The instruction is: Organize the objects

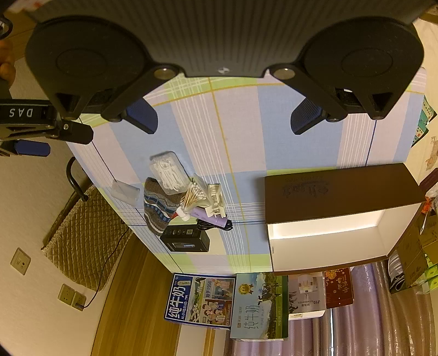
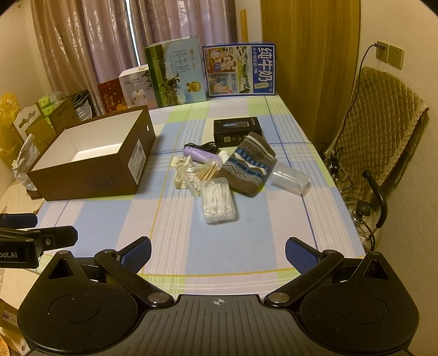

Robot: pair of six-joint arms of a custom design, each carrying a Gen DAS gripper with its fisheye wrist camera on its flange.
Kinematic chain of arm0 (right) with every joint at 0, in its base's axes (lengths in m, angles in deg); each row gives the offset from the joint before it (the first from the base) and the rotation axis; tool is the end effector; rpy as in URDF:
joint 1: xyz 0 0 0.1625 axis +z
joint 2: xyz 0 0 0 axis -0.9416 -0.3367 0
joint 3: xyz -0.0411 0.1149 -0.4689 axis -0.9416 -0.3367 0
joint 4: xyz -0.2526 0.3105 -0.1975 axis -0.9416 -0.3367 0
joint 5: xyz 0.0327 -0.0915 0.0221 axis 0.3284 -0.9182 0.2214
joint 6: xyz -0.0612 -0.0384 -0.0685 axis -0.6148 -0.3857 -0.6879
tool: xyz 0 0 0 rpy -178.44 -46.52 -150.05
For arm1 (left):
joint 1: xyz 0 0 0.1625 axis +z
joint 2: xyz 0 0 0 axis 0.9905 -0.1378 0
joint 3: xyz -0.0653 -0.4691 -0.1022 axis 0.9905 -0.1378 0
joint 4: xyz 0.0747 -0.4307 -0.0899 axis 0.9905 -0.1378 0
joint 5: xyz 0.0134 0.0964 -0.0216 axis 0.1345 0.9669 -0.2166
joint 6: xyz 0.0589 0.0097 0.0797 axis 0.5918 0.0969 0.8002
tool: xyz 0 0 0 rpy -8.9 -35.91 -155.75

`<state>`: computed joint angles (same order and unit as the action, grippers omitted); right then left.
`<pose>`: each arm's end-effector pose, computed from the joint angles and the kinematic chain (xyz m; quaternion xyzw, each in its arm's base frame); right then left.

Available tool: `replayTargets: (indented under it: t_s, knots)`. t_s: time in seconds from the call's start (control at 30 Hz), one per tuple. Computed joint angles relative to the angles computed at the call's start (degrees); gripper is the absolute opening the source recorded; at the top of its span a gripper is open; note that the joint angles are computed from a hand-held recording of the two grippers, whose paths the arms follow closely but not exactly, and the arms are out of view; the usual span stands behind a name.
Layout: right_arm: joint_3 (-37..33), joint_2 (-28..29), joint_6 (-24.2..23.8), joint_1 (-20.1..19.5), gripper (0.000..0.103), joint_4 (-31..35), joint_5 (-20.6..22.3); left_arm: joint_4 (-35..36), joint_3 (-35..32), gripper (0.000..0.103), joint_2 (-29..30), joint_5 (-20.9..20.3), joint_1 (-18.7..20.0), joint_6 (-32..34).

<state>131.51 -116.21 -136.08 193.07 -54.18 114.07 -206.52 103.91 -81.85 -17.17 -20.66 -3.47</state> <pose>0.3612 -0.4869 0.1131 -0.0918 -0.8080 0.4381 0.3830 -0.1641 -0.6433 0.3156 0.4564 0.8643 -0.1442 0.1543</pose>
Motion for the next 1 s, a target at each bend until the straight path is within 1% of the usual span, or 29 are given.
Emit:
replayTargets:
  t_s: [0.73,1.0]
  knots:
    - [-0.54,0.06,-0.7,-0.32,0.101,-0.02,-0.23,0.01,-0.41,0.102,0.85,0.43,-0.03,-0.21]
    - [-0.62,-0.38,-1.64,-0.96,0.101,-0.39,-0.72,0.29,-0.71,0.102,1.44,0.75,-0.35,-0.64]
